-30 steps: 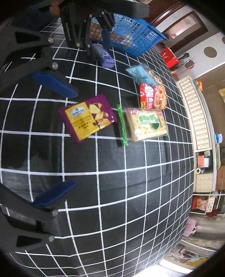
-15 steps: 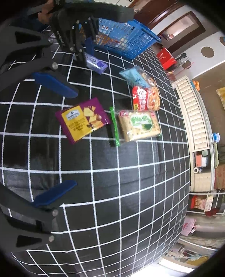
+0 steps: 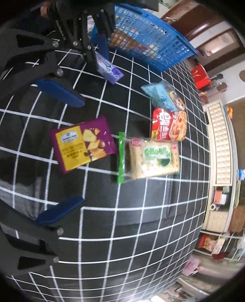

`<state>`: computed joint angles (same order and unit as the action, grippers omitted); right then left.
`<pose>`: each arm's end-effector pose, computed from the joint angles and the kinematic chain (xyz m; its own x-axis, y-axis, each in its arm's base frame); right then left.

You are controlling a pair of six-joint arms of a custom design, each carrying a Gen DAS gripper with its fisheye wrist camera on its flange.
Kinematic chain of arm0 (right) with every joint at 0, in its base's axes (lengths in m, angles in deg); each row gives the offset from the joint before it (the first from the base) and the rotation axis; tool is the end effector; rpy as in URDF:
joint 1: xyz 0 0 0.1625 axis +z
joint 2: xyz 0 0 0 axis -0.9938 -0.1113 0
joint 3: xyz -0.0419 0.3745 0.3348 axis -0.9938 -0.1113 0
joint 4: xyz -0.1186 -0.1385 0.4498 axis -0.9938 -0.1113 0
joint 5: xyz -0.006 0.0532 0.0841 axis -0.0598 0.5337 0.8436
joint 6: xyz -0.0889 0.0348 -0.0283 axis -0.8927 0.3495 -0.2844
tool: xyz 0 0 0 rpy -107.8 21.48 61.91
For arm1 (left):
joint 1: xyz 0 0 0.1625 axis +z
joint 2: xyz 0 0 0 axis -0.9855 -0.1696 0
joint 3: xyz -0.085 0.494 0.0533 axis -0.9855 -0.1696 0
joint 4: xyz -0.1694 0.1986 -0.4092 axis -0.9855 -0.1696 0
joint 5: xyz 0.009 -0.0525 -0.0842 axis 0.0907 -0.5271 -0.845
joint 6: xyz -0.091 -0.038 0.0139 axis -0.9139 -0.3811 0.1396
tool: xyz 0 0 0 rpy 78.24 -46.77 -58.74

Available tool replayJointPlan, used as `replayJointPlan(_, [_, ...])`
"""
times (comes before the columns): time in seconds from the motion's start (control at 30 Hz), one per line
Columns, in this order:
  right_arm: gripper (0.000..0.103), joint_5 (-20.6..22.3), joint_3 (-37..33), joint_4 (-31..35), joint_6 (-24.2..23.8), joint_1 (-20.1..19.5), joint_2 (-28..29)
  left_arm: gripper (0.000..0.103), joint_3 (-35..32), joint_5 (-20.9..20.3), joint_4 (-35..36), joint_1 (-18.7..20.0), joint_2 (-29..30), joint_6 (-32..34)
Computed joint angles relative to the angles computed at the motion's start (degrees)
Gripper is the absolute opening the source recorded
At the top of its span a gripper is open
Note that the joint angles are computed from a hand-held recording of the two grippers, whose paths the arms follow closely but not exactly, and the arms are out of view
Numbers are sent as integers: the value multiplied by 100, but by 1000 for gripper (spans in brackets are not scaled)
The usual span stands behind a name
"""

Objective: Organize snacks
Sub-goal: 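Grasp the purple Doublemint gum tube with the left tool while the right tool grasps the purple chip bag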

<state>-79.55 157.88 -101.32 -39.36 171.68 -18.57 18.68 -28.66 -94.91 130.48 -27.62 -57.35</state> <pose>0.0710 -0.7660 0.2860 -0.6739 -0.5609 0.4809 -0.6353 0.7722 0.0105 -0.3395 -0.7289 -0.0242 -0.6904 -0.0182 -0.7232 0.1999 0.9559 -0.2150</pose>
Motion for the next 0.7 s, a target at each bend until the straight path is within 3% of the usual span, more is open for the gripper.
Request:
replayJointPlan(0.17, [82,-58,-95,189,-95,32,126,29,104,40,-175,-15,-82,27])
replayJointPlan(0.3, [78,-204,-99,281,-220,80,224,29,16,-5,-171,-22,-78,60])
replayJointPlan(0.4, [72,-378,63,-141,-555,127,246,29,-1,12,-189,-25,-57,141])
replayJointPlan(0.47, [57,-501,145,-428,-709,153,264,29,25,27,-226,-27,-65,145])
replayJointPlan(0.5, [54,-586,187,-608,-811,167,275,29,10,37,-247,-27,-38,132])
replayJointPlan(0.6, [54,-560,179,-439,-587,141,219,29,66,36,-315,-45,-67,92])
replayJointPlan(0.7, [54,-503,378,-737,-700,155,67,29,125,-10,-371,-83,-112,74])
